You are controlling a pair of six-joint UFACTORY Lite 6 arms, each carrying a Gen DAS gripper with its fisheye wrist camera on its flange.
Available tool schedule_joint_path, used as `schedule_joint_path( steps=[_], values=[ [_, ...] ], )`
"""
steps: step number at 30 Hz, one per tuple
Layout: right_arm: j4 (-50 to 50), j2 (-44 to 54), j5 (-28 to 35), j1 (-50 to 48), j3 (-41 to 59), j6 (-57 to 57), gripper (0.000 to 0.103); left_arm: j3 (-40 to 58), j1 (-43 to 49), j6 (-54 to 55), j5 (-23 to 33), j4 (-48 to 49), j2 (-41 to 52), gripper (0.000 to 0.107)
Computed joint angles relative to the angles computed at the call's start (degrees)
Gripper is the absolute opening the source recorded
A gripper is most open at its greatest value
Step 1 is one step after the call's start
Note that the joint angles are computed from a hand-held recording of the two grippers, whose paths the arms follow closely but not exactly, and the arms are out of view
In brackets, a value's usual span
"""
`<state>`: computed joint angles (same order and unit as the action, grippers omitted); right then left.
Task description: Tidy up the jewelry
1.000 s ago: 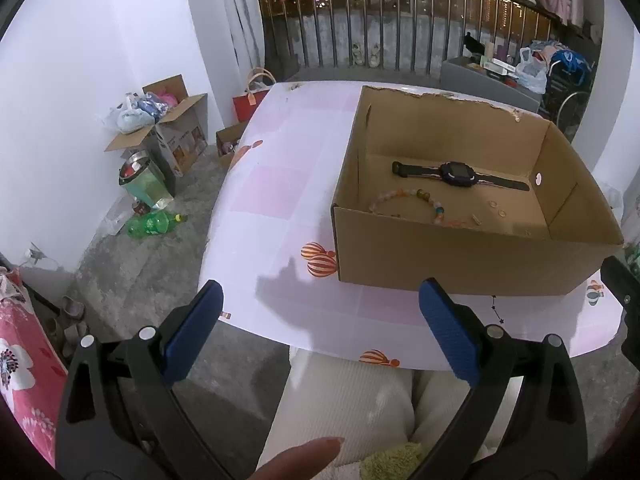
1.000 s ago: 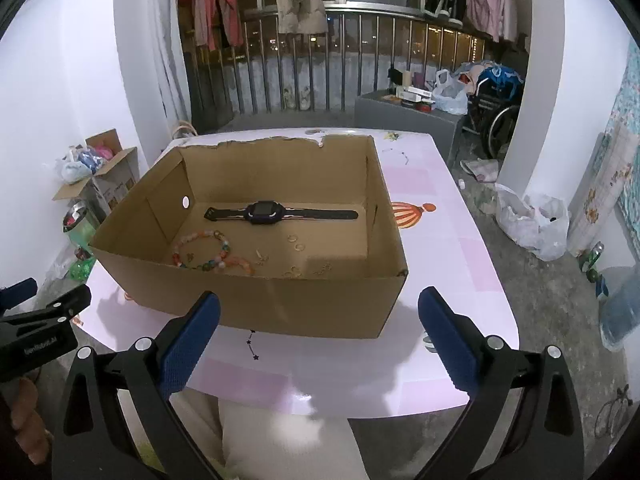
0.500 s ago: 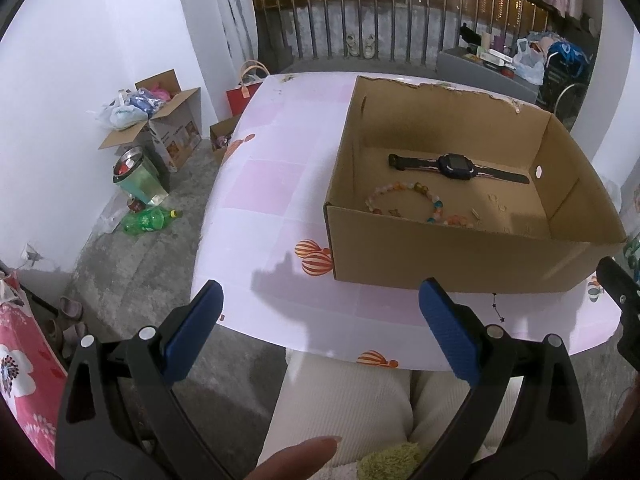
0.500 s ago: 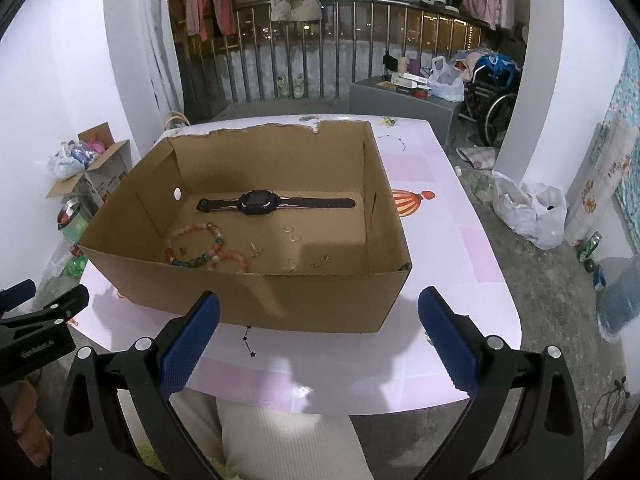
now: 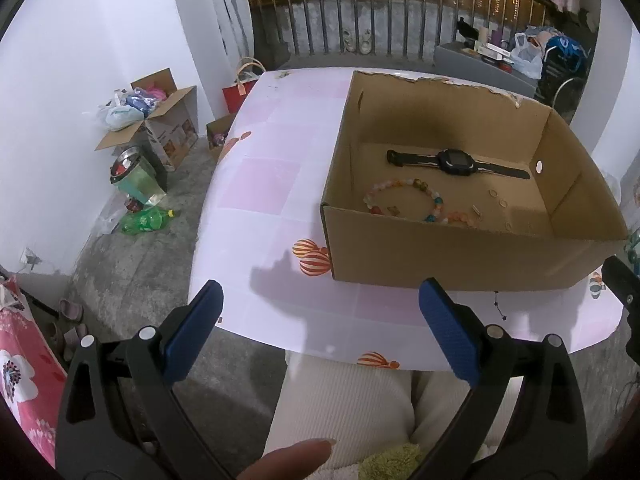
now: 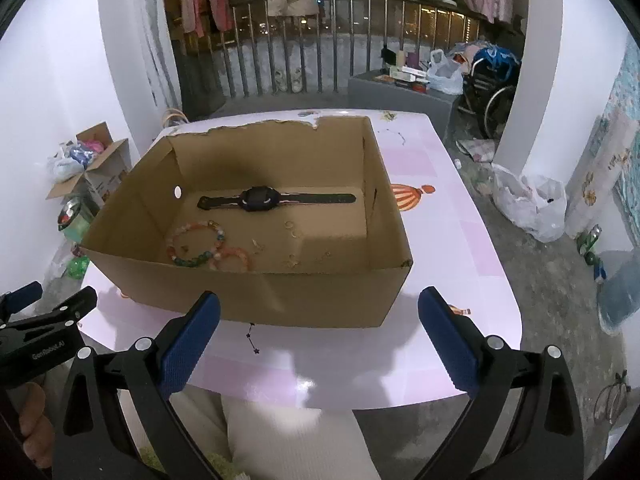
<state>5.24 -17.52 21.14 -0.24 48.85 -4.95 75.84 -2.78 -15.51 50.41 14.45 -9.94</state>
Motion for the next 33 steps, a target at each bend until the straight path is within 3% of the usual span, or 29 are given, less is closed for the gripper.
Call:
schedule_joint_path(
  steps=[33],
  values=[
    [-4.6, 1.6, 1.5, -1.2, 0.6, 6.0, 0.096, 1.0, 6.2, 5.1, -0.1, -2.0, 2.8, 0.095]
  ],
)
